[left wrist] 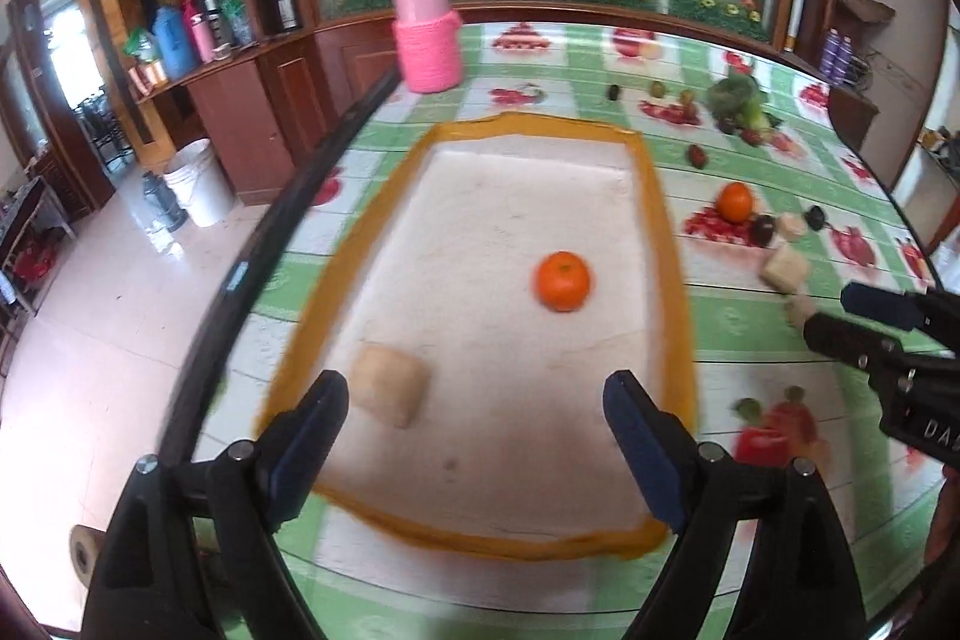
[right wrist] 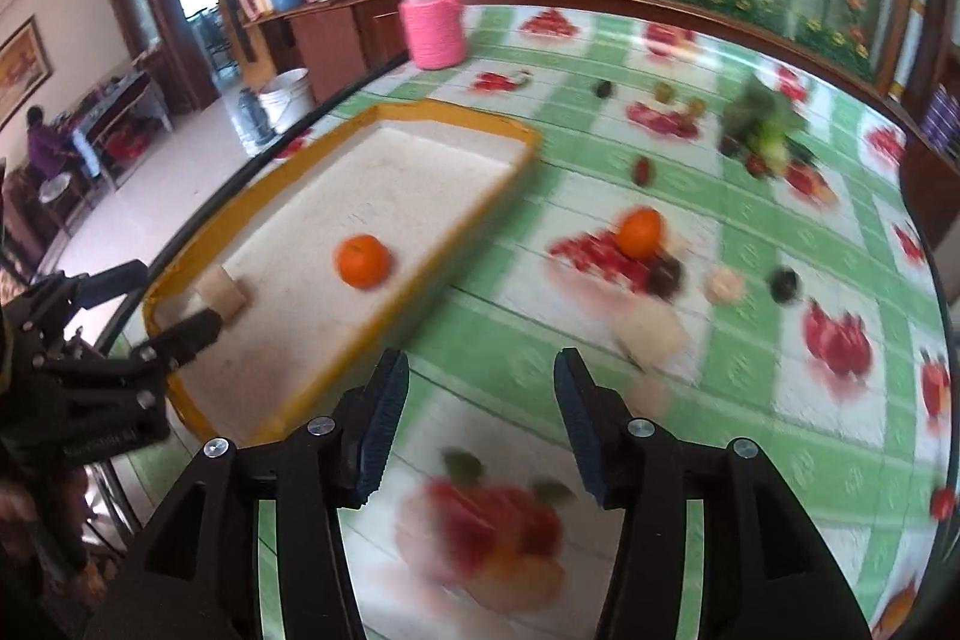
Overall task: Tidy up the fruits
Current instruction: 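Grasp a second orange with the right tool while the left tool grasps a pale round piece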
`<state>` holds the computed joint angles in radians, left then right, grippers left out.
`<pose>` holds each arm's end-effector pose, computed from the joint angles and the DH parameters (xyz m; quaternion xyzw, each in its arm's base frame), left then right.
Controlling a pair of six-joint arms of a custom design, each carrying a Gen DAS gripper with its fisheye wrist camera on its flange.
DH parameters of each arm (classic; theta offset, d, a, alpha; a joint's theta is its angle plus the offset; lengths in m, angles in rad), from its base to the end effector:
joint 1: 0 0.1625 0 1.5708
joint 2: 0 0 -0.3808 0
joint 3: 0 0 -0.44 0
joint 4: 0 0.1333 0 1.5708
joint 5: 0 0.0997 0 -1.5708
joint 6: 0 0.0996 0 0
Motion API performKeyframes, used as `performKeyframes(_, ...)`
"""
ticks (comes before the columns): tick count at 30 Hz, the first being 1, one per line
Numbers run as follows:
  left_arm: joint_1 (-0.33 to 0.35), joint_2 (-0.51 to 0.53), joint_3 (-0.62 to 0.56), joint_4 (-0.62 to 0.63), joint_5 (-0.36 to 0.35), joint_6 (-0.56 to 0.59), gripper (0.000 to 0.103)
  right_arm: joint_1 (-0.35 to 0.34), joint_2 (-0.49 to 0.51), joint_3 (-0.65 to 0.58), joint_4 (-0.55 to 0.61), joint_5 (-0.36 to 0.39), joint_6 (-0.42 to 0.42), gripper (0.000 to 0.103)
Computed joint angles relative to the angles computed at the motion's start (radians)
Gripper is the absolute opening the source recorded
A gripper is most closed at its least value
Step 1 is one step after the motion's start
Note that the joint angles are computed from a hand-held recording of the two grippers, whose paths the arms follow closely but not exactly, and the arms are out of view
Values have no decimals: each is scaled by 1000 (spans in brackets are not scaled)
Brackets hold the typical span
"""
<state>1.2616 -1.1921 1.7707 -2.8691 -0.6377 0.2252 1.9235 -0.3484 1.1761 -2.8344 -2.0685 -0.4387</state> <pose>0.0136 -0.6586 0.2968 0.0679 0.8481 -0.3319 0.4074 0.3509 -0.7051 -0.0687 0.3156 -0.8937 0.1990 0.2493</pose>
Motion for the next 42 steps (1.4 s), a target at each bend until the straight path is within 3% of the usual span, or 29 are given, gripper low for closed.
performKeyframes(9,-66,67,-11,84,-78,8,92,-89,-215,286,-214,-164,94,50)
performKeyframes(14,-85,80,-3,119,-106,14,92,-136,-326,370,-222,-259,164,50)
performKeyframes(21,-85,92,-1,124,-142,8,92,-194,-475,436,-41,-318,297,51)
performKeyframes(30,-74,108,-19,162,-174,-40,92,-234,-489,386,246,-347,408,51)
performKeyframes(35,-68,114,-28,170,-180,-53,93,-233,-477,366,307,-364,395,49)
performKeyframes(42,-64,124,-38,186,-191,-60,93,-243,-470,359,335,-345,375,31)
